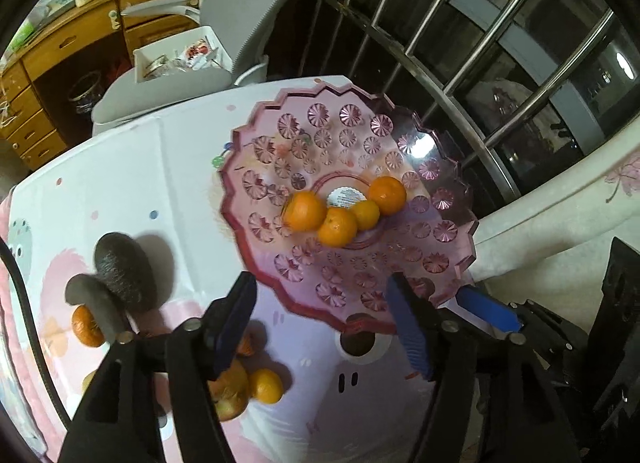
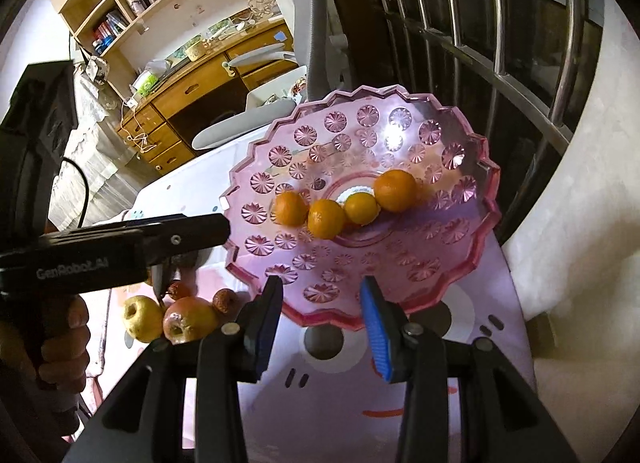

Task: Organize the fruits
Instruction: 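Open the left tool into the bowl while the right tool releases its tangerine, then move the left tool to the yellow pear while the right tool approaches the red apple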

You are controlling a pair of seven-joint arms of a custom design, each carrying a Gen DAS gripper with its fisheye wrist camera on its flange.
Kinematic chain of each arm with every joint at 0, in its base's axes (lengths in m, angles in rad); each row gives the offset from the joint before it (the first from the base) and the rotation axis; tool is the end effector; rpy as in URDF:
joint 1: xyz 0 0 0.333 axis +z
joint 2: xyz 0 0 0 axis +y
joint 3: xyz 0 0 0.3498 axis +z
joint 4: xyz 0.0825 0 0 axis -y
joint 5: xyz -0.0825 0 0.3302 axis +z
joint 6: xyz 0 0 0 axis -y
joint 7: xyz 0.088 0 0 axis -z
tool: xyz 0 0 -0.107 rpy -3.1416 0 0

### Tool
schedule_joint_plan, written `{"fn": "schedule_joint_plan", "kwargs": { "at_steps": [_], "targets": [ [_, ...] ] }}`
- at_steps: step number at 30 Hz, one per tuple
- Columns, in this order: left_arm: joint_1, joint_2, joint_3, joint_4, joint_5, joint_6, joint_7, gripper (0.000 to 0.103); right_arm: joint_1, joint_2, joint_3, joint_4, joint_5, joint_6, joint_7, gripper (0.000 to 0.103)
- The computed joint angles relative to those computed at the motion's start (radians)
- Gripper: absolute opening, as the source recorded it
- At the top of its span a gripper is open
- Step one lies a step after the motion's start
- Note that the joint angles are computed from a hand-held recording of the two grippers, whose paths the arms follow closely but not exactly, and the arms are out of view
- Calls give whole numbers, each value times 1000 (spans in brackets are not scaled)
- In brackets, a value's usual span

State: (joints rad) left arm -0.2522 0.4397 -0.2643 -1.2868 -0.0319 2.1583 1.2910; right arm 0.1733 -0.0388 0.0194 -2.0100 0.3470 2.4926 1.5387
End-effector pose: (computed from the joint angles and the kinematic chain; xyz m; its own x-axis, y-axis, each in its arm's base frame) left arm 0.6157 -0.2988 0.5921 -0.2177 -0.9422 0.2546 -0.9222 0.1131 -0.3699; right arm 0.5250 0.1007 0.5838 0.0784 -0.9514 -0.2977 -0.8827 0.0726 -0.4644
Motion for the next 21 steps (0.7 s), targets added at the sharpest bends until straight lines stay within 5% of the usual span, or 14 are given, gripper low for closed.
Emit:
{"fn": "schedule_joint_plan", "kwargs": {
  "at_steps": [8, 21],
  "targets": [
    [53, -157, 5, -200, -48, 59, 27, 75, 16, -44, 19, -29, -5, -20, 119, 41],
    [117, -449, 71, -526, -179, 90, 243, 83, 75, -142, 100, -130, -97, 25, 446, 41]
  ]
}}
